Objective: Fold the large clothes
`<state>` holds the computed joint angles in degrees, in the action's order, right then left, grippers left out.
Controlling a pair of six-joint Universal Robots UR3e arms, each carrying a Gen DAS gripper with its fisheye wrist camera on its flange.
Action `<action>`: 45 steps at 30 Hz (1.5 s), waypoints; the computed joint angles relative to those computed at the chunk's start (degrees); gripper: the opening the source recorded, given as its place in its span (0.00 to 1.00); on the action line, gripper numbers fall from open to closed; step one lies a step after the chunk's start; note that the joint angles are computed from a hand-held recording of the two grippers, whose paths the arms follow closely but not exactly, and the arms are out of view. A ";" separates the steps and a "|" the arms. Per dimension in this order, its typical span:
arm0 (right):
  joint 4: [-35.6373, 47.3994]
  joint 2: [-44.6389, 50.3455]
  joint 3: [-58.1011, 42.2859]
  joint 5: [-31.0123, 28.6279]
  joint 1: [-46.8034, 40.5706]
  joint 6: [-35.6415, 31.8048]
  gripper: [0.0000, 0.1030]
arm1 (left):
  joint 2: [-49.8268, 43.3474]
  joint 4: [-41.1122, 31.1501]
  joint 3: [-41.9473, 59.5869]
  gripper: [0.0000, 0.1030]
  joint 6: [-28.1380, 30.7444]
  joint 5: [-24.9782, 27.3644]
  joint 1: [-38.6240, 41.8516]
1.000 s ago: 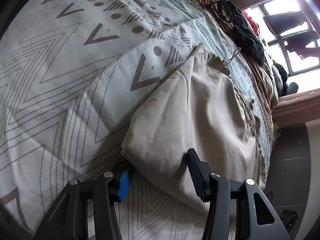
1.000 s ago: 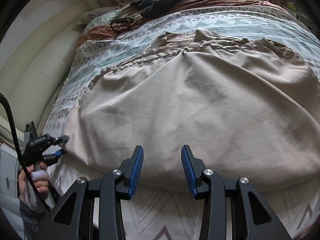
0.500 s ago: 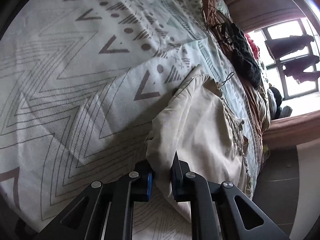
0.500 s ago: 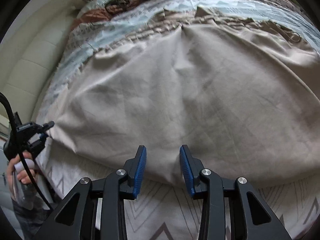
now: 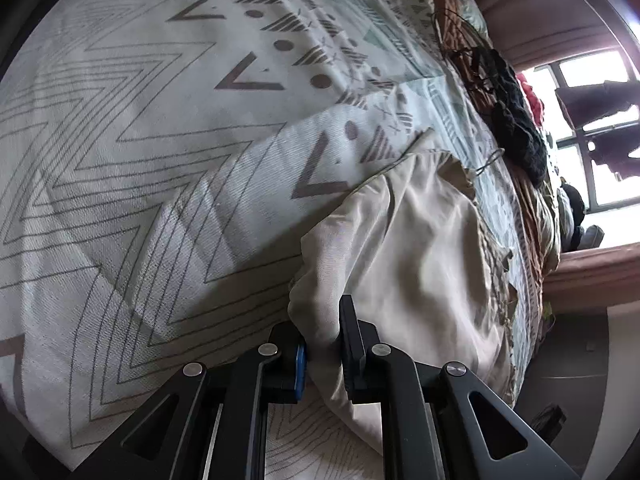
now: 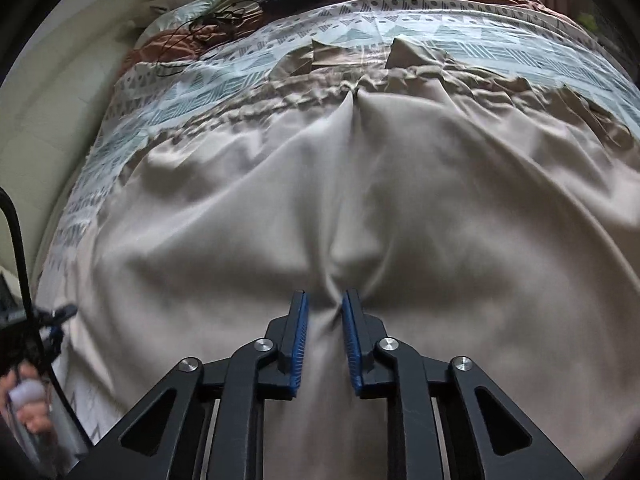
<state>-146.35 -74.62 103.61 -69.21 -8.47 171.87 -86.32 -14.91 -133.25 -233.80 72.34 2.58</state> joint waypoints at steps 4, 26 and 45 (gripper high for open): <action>1.79 6.83 -9.34 -0.78 0.91 2.03 0.13 | -1.24 -0.22 1.19 0.15 -0.10 2.32 -1.57; 8.32 4.65 -12.07 9.38 -5.26 -0.53 0.31 | 5.20 -3.91 4.89 0.11 5.38 0.01 -1.39; 20.14 -20.00 13.05 19.68 -17.44 -19.96 0.30 | -2.19 -14.01 37.36 0.09 3.08 5.18 -14.74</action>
<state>-126.21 -94.62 116.67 -49.53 -25.91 151.91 -88.51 -28.93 -95.89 -230.72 77.52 -12.16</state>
